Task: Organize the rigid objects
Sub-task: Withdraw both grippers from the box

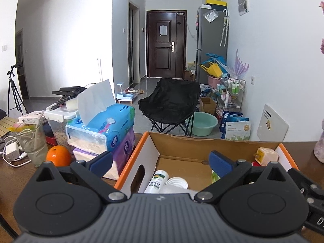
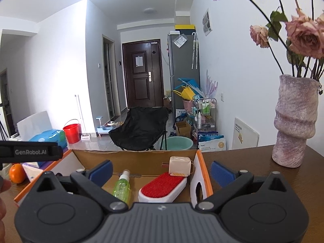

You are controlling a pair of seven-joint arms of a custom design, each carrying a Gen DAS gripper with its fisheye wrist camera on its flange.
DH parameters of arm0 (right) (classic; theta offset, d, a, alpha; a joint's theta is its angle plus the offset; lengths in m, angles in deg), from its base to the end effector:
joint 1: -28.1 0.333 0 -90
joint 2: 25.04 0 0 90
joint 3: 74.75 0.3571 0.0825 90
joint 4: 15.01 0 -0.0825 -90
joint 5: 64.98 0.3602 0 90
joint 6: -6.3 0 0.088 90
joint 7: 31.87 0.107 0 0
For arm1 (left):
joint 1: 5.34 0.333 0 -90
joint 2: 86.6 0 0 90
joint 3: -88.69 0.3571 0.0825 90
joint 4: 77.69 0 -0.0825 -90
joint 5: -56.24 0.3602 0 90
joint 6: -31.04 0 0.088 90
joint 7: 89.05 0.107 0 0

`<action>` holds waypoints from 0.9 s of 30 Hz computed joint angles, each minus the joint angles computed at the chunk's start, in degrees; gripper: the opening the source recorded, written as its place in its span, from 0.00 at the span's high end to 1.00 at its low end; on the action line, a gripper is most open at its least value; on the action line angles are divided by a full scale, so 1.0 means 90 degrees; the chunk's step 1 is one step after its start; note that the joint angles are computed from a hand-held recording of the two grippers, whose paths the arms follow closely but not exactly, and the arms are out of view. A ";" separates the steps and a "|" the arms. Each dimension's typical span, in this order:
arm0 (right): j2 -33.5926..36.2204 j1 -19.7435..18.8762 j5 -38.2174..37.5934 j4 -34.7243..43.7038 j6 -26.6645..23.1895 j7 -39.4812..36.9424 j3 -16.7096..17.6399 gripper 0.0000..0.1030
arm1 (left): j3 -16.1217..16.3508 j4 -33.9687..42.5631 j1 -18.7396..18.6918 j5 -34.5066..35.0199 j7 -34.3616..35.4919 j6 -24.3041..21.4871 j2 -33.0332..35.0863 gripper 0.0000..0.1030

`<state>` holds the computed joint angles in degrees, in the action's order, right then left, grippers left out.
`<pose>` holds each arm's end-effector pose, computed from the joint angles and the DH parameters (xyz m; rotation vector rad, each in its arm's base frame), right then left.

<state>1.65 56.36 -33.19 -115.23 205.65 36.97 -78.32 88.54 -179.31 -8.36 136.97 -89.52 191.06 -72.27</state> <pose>0.6489 0.2399 0.5043 -1.5375 1.2901 -0.8359 0.6455 -0.0812 0.5247 -1.7386 1.2449 -0.7496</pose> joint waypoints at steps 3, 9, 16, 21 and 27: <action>-0.0332 -0.0149 -0.0121 -0.0455 0.0237 -0.0014 0.0232 0.00 | -0.0016 -0.0267 0.0025 0.0073 -0.0057 0.0066 -0.0236 0.00; -0.0911 -0.0418 -0.0151 -0.1207 0.0478 -0.0074 0.0630 0.00 | -0.0163 -0.0849 0.0167 0.0514 -0.0416 0.0193 -0.0805 0.00; -0.1586 -0.0597 -0.0437 -0.2074 0.0627 0.0196 0.0831 0.00 | -0.0446 -0.1681 0.0366 0.0557 -0.0417 0.0222 -0.1594 0.00; -0.2165 -0.0554 -0.0343 -0.2770 0.0823 0.0147 0.0900 0.00 | -0.0635 -0.2310 0.0464 0.0459 -0.0323 0.0262 -0.2234 0.00; -0.2943 -0.0553 -0.0138 -0.3592 0.0906 0.0085 0.1097 0.00 | -0.0837 -0.3090 0.0568 0.0239 -0.0217 0.0360 -0.3100 0.00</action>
<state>-24.83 51.38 -34.43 -147.57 213.80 37.74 -68.45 81.01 -207.12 -3.25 139.12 -91.47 194.30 -100.16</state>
